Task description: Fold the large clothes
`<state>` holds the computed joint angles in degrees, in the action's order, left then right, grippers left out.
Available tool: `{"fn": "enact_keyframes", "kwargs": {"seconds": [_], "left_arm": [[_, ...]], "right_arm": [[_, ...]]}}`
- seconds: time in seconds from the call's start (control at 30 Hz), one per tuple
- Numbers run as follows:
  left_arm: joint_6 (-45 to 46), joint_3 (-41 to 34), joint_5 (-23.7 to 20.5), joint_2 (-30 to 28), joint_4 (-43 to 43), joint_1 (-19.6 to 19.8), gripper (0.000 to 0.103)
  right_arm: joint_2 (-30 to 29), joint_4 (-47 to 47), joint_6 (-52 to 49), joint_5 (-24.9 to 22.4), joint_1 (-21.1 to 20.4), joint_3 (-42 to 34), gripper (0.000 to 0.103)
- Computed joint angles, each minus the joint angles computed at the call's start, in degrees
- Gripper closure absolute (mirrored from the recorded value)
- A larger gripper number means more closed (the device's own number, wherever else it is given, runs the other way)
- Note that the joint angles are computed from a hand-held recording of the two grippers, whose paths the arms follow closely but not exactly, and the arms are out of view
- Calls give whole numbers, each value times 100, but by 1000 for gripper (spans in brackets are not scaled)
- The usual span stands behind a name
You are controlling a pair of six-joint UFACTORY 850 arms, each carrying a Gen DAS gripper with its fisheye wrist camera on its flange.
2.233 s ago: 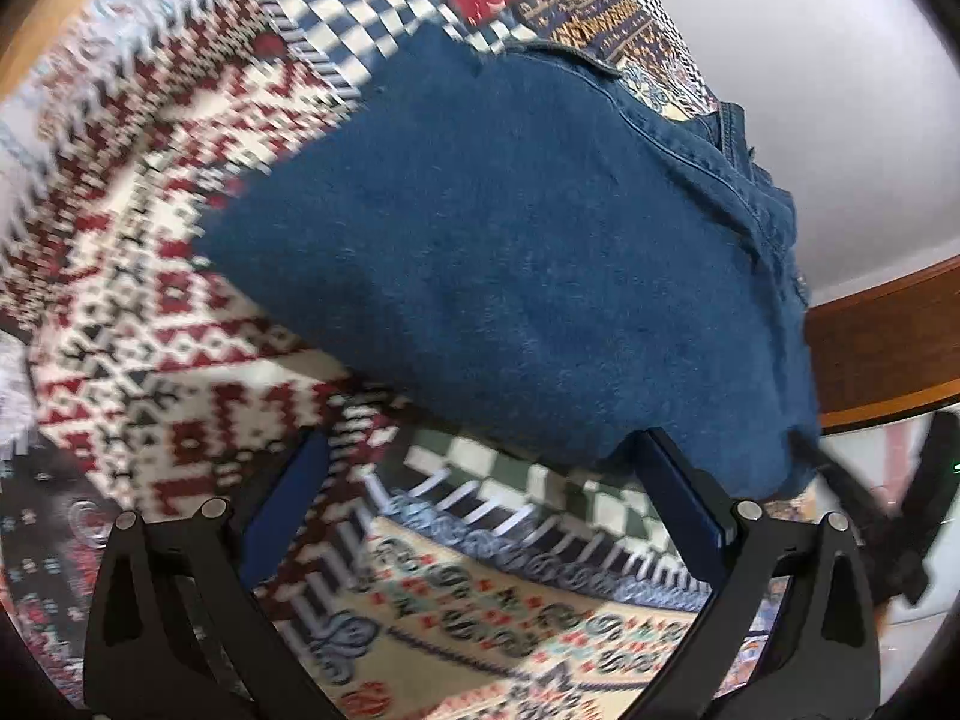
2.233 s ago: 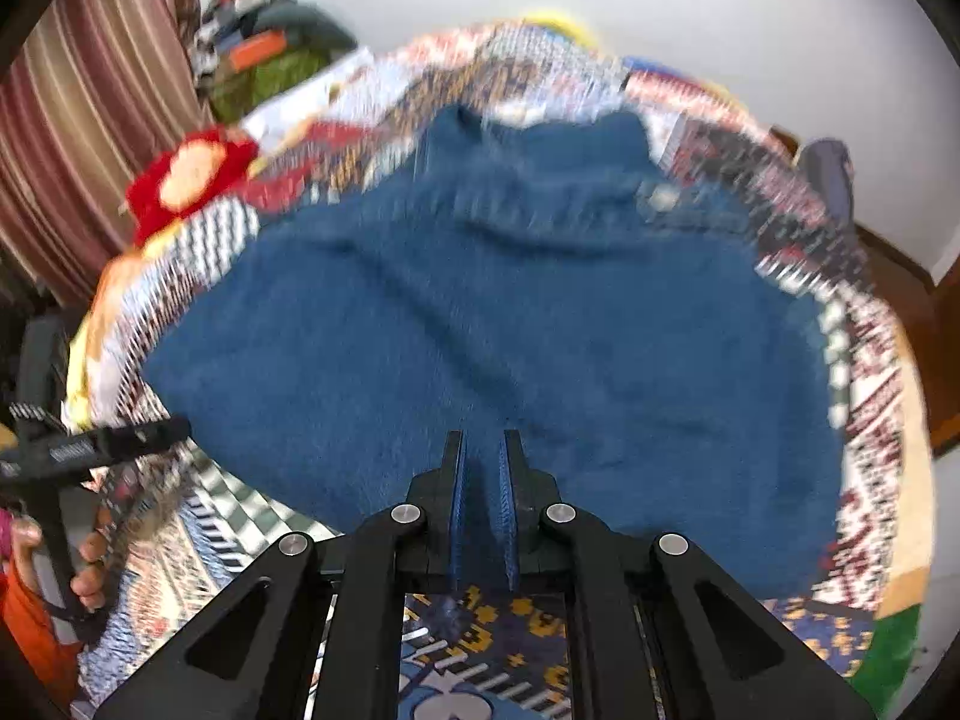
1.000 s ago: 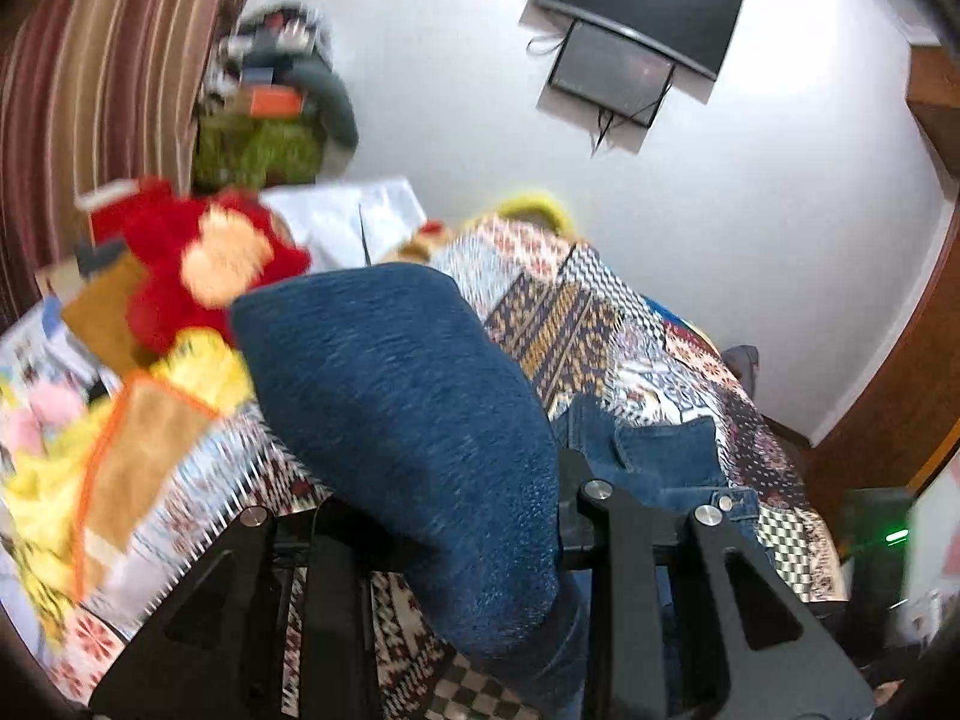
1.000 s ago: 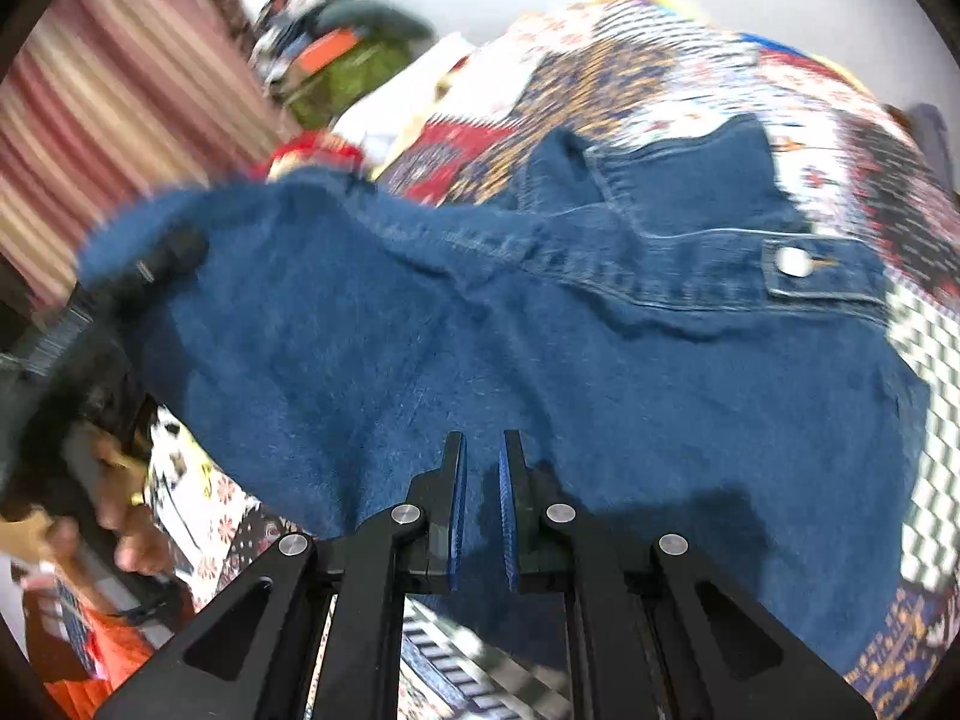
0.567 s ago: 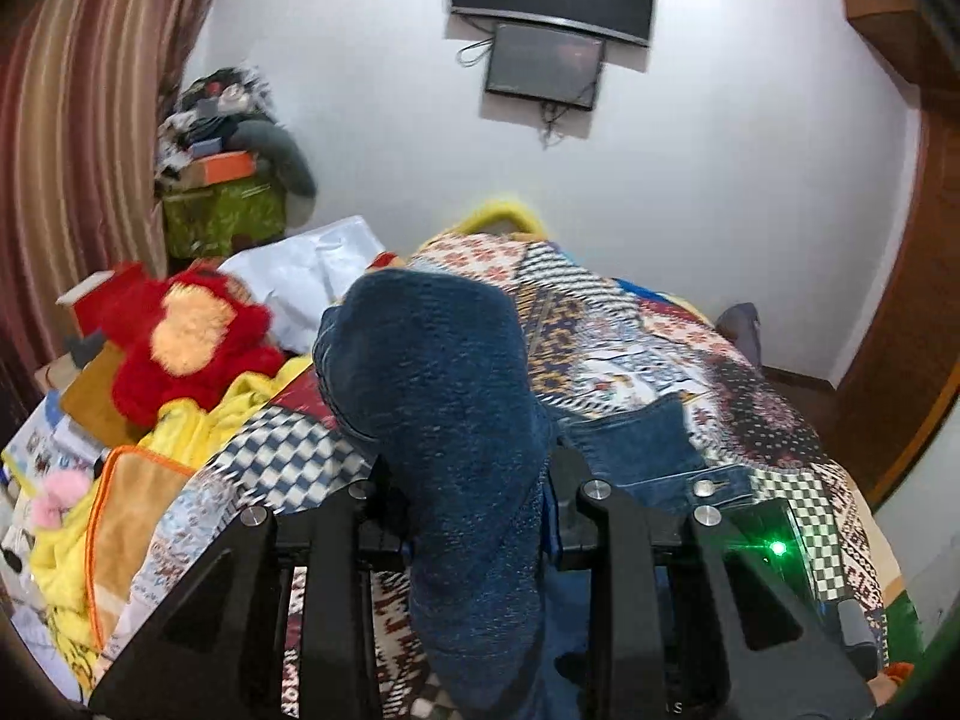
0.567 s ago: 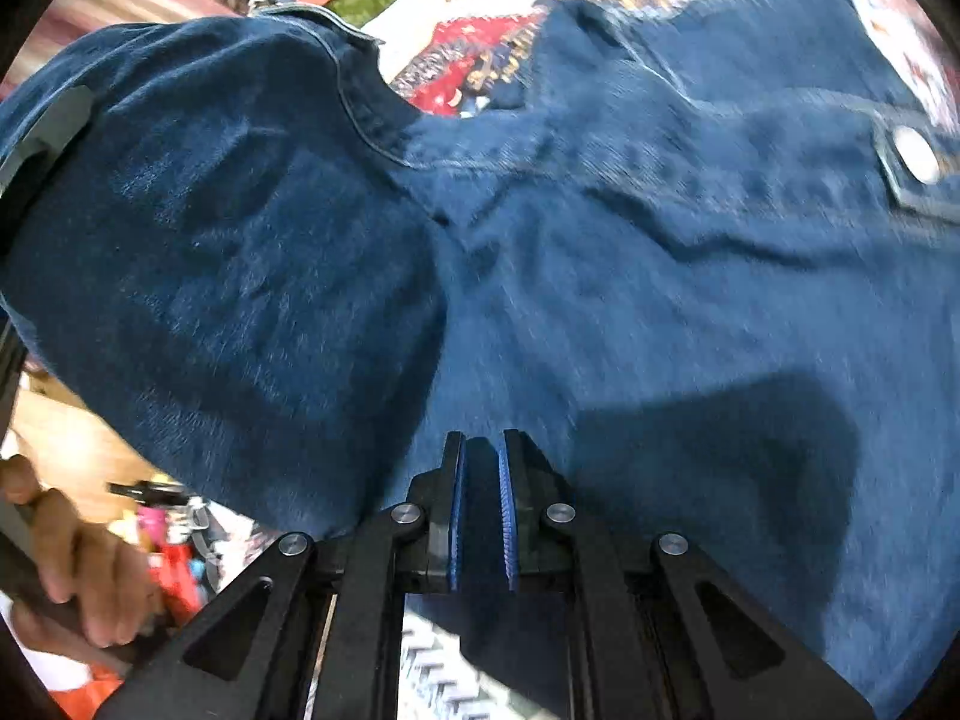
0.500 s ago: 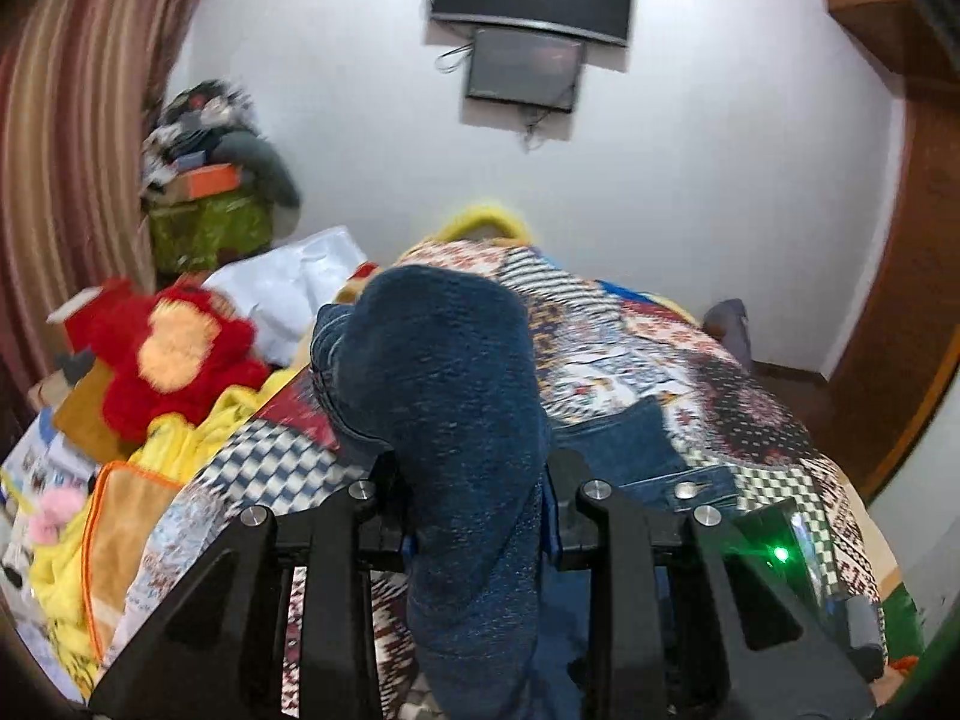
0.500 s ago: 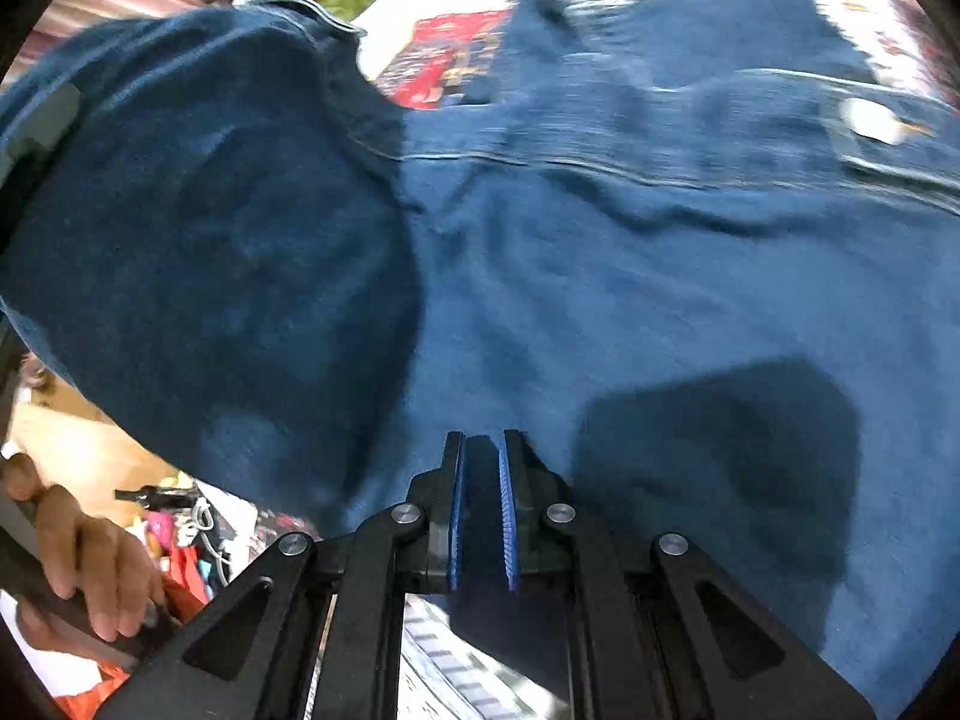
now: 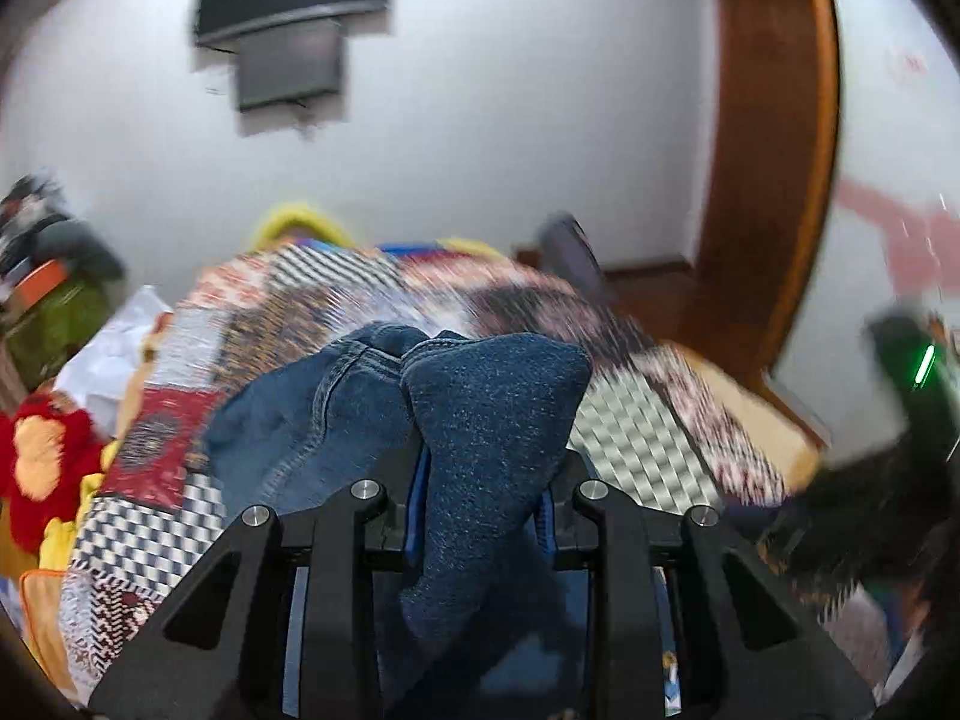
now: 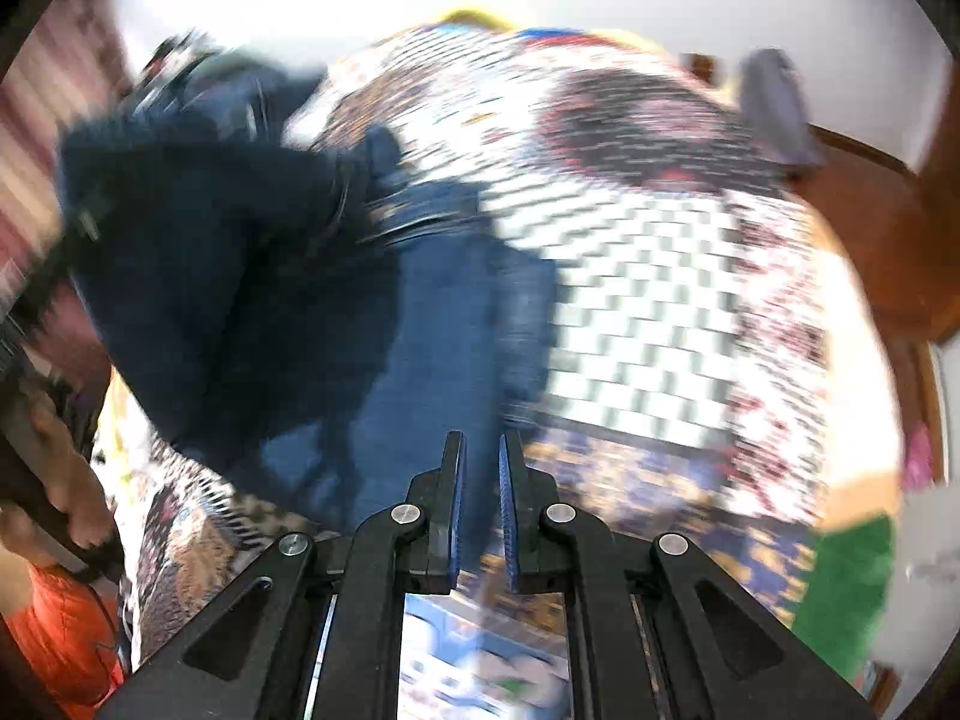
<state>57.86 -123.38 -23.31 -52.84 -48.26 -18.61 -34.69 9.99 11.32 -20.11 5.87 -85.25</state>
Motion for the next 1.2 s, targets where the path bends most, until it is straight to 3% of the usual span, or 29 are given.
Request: {"fn": "enact_keyframes", "kwargs": {"seconds": [0.1,0.2,0.4,0.63,0.7,0.77,0.9,1.0,1.07,1.2], "left_arm": [[-101,186,-246,9,462,-169,75],[507,776,-261,272,183,-236,75],[406,1064,-982,329,564,-243,75],[223,1007,-1520,302,583,-149,74],[351,1128,-1564,419,558,-122,67],[430,1241,-1632,545,582,-74,51],[791,1752,-1244,954,173,82,40],[967,1994,-712,1183,27,227,28],[969,2048,-348,1247,-3,321,12],[522,1842,214,1102,332,493,6]], "right_arm": [[442,-586,774,291,-97,615,97],[698,-912,1158,491,-155,971,97],[1043,-1275,1484,571,-96,1358,97],[1040,-593,724,704,34,1319,97],[989,-509,622,660,80,1230,97],[940,-550,619,620,133,1130,97],[834,-621,568,617,247,895,97],[721,-743,572,638,346,682,97],[605,-939,653,626,419,507,97],[168,-1121,618,376,566,-26,97]]}}
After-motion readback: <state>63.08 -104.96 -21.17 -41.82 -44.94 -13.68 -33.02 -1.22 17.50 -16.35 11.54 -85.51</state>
